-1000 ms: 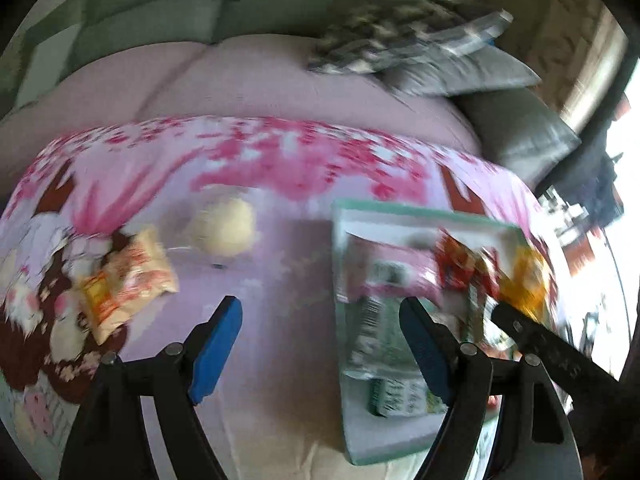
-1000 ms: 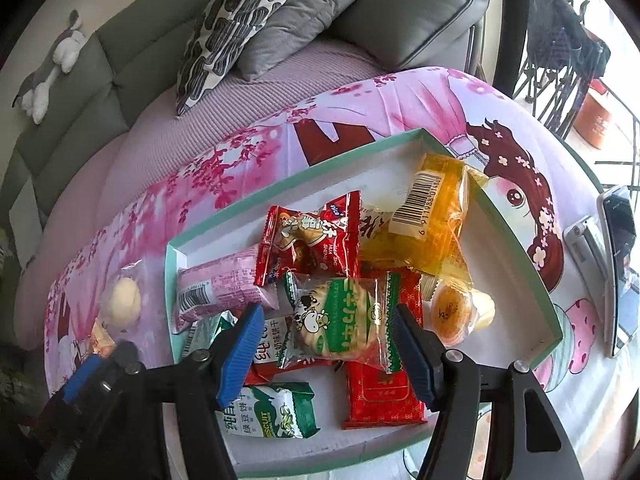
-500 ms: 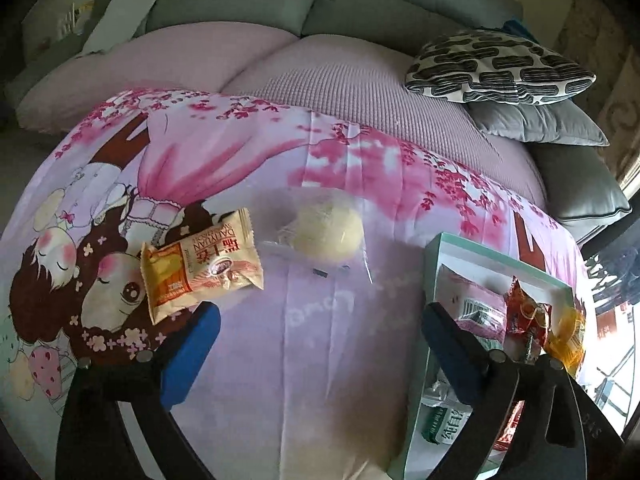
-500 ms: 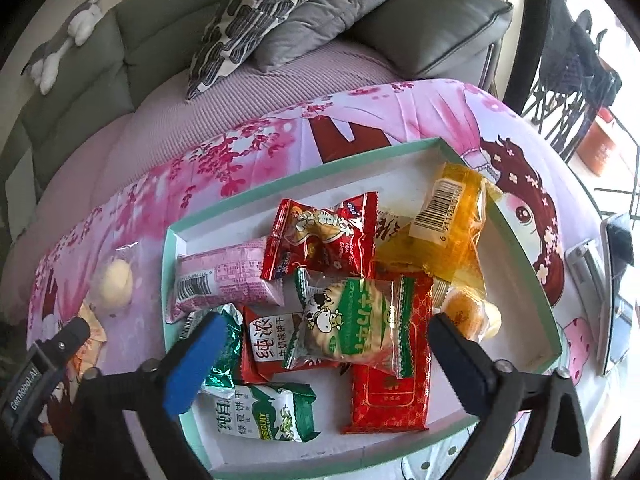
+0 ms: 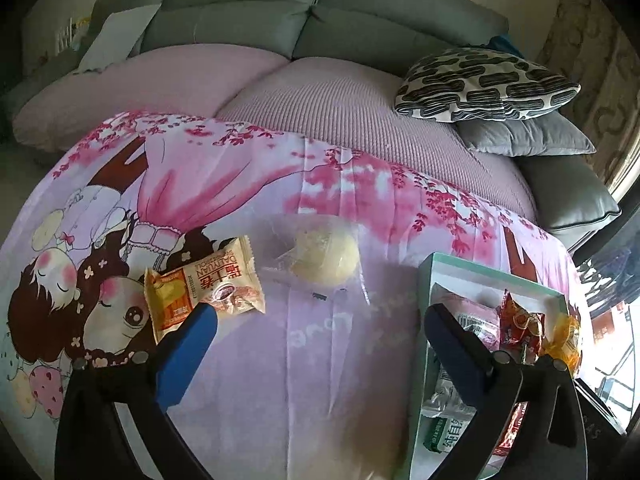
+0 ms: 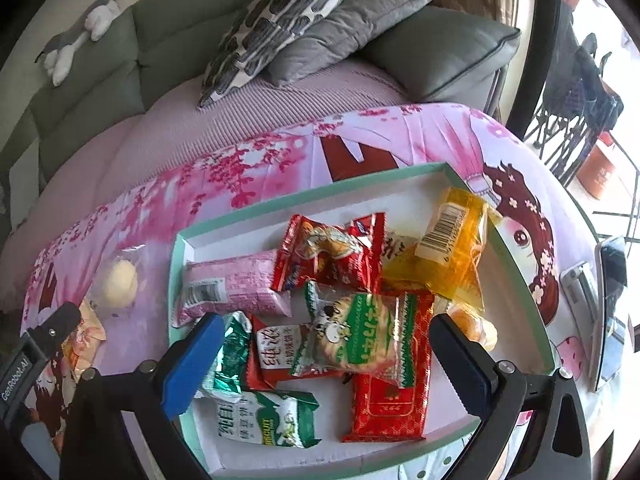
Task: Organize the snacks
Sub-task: 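Move both tools back toward the Swiss roll packet and bagged bun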
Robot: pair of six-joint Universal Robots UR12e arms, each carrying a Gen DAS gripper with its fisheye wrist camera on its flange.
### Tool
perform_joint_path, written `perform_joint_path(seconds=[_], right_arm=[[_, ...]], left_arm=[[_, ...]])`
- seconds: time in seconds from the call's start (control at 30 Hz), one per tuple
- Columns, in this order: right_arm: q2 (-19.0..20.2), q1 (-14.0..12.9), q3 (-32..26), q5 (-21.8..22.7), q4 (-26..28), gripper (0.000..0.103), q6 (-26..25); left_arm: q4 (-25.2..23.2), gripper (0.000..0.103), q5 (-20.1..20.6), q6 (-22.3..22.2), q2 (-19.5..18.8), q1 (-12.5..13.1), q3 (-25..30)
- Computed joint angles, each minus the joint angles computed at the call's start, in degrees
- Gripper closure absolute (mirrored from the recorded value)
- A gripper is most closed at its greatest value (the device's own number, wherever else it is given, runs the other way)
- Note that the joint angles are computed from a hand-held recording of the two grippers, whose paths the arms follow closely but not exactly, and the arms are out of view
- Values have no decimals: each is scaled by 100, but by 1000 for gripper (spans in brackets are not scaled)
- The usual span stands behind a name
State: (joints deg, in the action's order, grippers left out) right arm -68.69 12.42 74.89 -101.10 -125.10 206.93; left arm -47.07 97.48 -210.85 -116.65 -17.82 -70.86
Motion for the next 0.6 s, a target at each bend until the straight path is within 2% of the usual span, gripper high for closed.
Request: perform_joint_path(seconds=[0.27,0.5,0.6], right_arm=[[19,83,-47,13,-115,0,-203],[57,176,-110,152,-233,0,-438],[90,228,-155,211,-255,0,-462]], left_arm=[[-63,0,282,-196,196,180,-226],[-201,0,873,-176,397,346,-445],[-229,0,943,-227,500,454,-575]])
